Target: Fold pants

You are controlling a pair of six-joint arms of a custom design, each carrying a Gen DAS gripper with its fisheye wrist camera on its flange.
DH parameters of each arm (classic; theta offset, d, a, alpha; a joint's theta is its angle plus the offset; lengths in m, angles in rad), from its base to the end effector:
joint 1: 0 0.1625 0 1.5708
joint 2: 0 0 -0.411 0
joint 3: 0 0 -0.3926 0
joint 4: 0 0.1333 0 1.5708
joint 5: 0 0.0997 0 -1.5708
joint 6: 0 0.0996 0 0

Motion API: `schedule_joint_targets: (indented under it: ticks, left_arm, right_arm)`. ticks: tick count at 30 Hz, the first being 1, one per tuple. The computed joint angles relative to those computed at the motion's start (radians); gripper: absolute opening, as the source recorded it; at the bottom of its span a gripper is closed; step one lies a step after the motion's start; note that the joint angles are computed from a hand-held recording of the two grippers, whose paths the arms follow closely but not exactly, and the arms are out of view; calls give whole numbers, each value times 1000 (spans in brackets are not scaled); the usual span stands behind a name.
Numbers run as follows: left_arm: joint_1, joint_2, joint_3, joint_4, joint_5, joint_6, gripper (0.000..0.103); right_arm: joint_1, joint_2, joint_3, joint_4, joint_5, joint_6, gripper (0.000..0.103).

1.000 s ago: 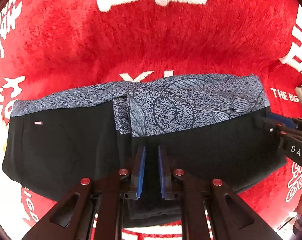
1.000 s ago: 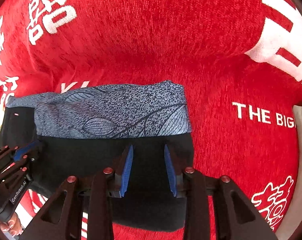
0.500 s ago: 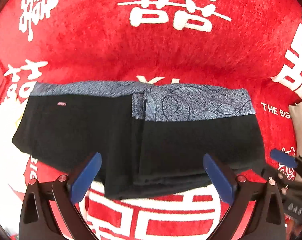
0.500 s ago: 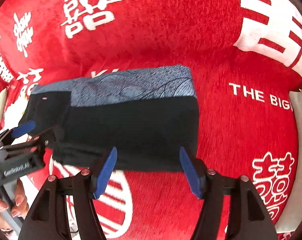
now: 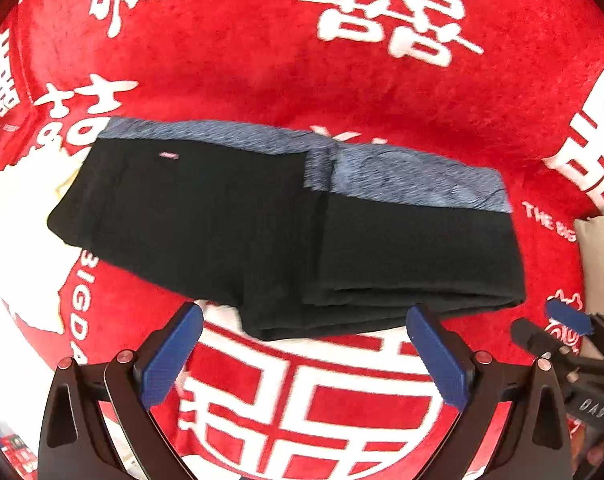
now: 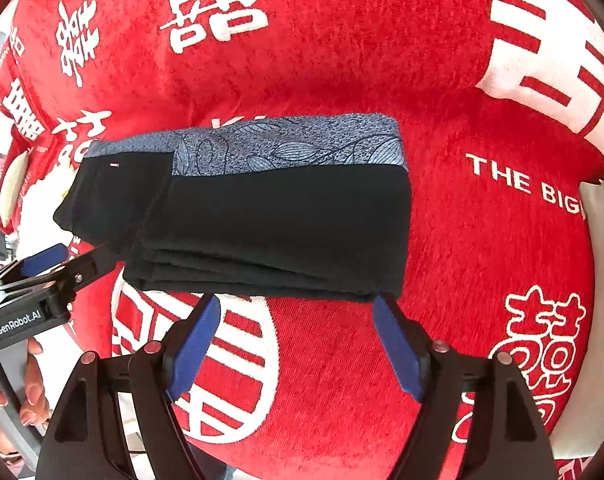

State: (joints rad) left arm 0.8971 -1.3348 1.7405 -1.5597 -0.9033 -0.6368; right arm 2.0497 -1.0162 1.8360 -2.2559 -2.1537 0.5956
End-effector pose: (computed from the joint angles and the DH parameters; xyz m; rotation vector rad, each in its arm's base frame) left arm -0.1698 -0.5251 0.2953 0.2173 2.3644 -0.1032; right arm 0.3332 -0.4715 0.1291 -0.0977 -2.5619 0.2450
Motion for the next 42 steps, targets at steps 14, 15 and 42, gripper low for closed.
schedule_joint_targets:
  ticks: [14, 15, 42]
  left_arm:
    - [171, -67, -97, 51, 41, 191, 102]
    - [183, -67, -107, 51, 45, 197, 102]
    - [338, -33, -207, 43, 80, 172, 102]
  right_arm:
    - [91, 225, -196, 94, -34, 226, 81]
    - [93, 244, -215, 101, -28, 229, 81]
    - [74, 475, -523, 319, -48, 166, 81]
